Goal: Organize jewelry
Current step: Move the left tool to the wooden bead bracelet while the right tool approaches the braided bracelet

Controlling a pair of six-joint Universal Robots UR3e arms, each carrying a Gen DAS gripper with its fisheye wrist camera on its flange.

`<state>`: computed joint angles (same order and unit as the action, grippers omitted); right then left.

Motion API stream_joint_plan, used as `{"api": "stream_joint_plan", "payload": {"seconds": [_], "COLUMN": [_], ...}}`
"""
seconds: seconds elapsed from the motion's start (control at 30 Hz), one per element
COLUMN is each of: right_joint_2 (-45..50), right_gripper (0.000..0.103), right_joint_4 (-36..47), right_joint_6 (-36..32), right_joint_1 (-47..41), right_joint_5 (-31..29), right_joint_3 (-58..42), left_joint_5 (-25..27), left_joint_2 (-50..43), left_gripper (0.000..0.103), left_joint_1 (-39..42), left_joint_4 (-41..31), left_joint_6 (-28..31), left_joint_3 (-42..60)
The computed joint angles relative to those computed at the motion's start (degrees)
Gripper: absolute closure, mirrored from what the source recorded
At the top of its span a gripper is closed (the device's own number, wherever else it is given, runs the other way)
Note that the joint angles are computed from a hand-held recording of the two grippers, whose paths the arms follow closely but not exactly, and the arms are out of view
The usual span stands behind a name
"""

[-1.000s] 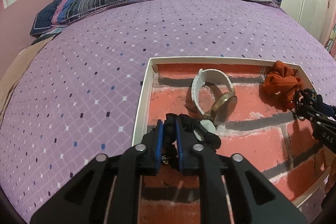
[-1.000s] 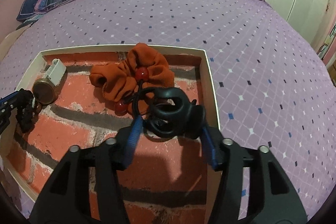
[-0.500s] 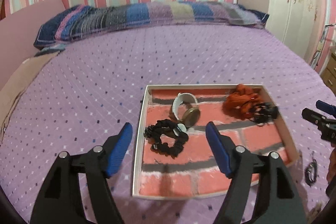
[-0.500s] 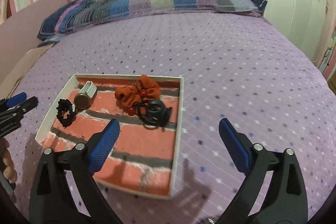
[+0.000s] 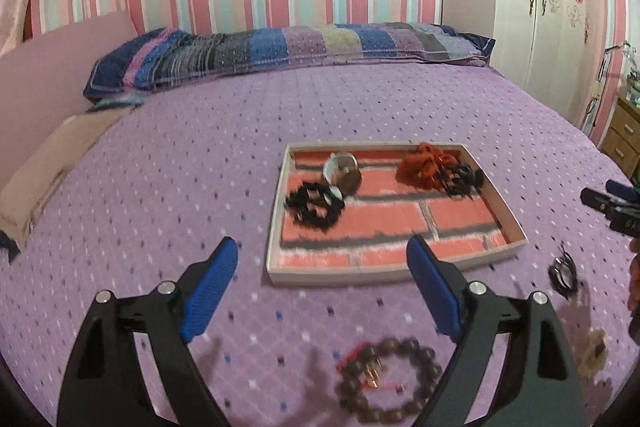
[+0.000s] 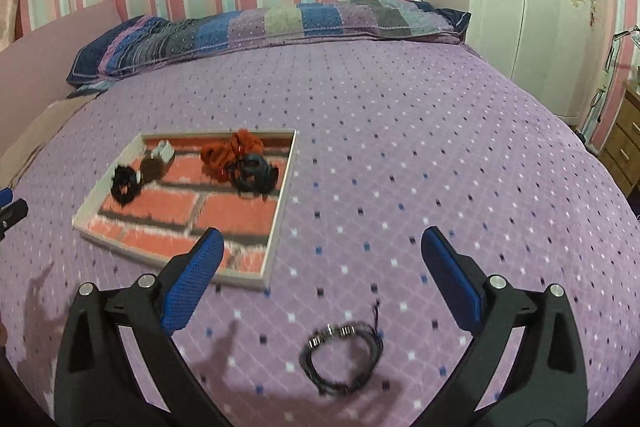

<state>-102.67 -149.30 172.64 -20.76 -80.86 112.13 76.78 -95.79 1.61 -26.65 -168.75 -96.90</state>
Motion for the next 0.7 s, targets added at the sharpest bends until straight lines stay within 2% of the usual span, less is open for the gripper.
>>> {"api": "stream_joint_plan", "payload": {"seconds": [0.1,0.33,0.6,0.7], "right_joint_2": [-3.31,-9.38,-11.03,-10.77], "right_gripper": [0.006,0.006,0.007,0.007], "right_joint_4": [-2.52,-4.3,-5.33,-6.12], "right_joint_6": [-1.33,-3.43,-4.34,-4.27], "right_joint_1": [-0.84,-5.65,-7.34,-7.49], "right_joint_5": [-0.94,0.89,0.86,0.51], "right_joint_3": [5.69,15.3,19.83,20.8], "left_joint_5": [-1.26,-0.07,2.98,2.26], "left_joint_2": [3.17,3.65,2.21,2.48], "left_gripper": [0.018,0.018,0.018,0.019], "left_joint_1": [1.08,0.25,-2.47,-1.71], "left_joint_4": [0.6,2.43,7.29,7.41], "left_joint_6": [-0.63,-1.13,-0.95,-0.98], "left_joint_3": [-5.47,-12.1,-17.75,-18.81]}}
